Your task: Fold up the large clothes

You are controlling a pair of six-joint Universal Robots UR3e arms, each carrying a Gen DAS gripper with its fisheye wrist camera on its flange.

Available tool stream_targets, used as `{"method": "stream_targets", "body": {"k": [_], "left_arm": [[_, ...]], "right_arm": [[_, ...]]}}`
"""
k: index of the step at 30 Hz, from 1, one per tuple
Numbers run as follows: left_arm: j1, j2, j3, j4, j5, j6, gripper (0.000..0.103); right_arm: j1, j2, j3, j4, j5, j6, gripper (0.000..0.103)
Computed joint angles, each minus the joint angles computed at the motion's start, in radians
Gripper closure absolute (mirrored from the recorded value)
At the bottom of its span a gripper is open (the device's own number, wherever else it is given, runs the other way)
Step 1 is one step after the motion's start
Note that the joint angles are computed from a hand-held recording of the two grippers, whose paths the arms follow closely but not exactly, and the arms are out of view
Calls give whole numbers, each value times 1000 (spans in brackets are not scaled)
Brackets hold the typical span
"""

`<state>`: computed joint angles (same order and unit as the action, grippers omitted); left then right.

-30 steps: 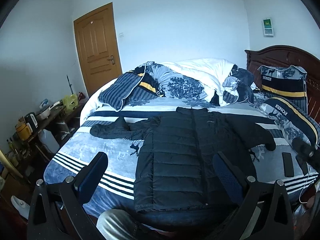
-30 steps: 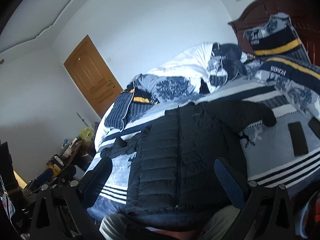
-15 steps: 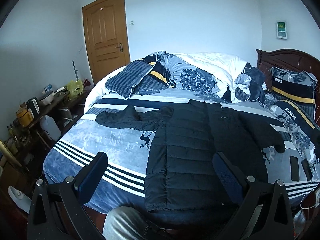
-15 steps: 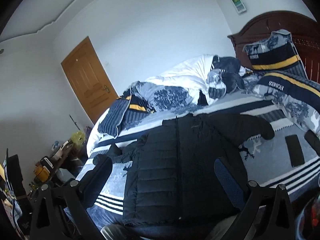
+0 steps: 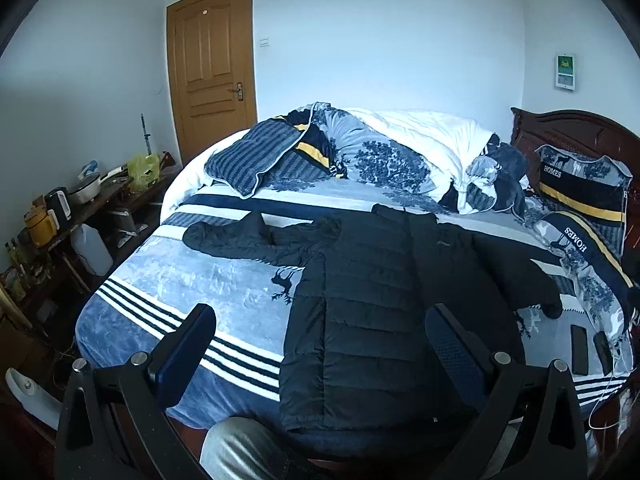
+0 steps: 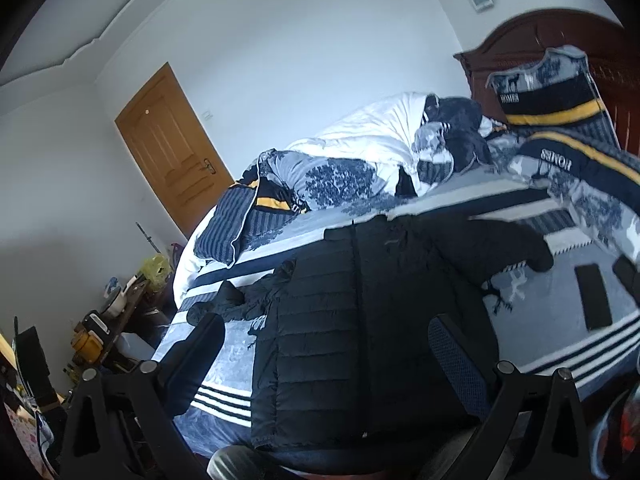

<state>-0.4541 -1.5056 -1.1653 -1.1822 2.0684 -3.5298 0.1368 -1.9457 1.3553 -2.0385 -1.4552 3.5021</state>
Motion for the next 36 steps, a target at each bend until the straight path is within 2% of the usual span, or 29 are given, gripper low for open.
{"method": "stream_targets", "body": {"k": [3,4,6,9,14,16,19,23,25,27,31,33,34,36], "left_arm": [[16,-16,-2,40,-19,15,0],[23,-23,-4,56,-30,19,0],[36,-51,11,76,-52,25,0],[53,-124,72,72,-90,39,0],[85,-246,199,18,-192,39,0],[91,-294,233,21,-206,44,0],[94,-351,240,65,-219,50,0],[113,-416,229,125,-264,38,0],[117,-474,284,104,-271,31,0],[123,-516,324,88,-280,32,0],[136,-574,362,70,-283,41,0],[146,-587,365,62,-291,39,0],[151,-589,364,58,-298,41,0],[155,-582,344,68,-296,41,0]], "right_arm": [[6,30,-43,-7,-38,-27,0],[-21,25,-37,-15,-22,-42,0],[-125,8,-22,1,61,-73,0],[-318,-36,44,28,241,-130,0],[-527,14,127,49,433,-202,0],[-583,51,157,28,481,-207,0],[-651,152,205,-65,516,-172,1],[-690,324,204,-185,468,-104,9],[-699,440,139,-195,452,-75,12],[-726,559,79,-217,493,-44,13],[-728,795,-107,-190,457,10,13],[-742,898,-177,-159,489,60,19],[-753,947,-205,-166,514,85,25],[-767,1005,-236,-211,513,130,29]]}}
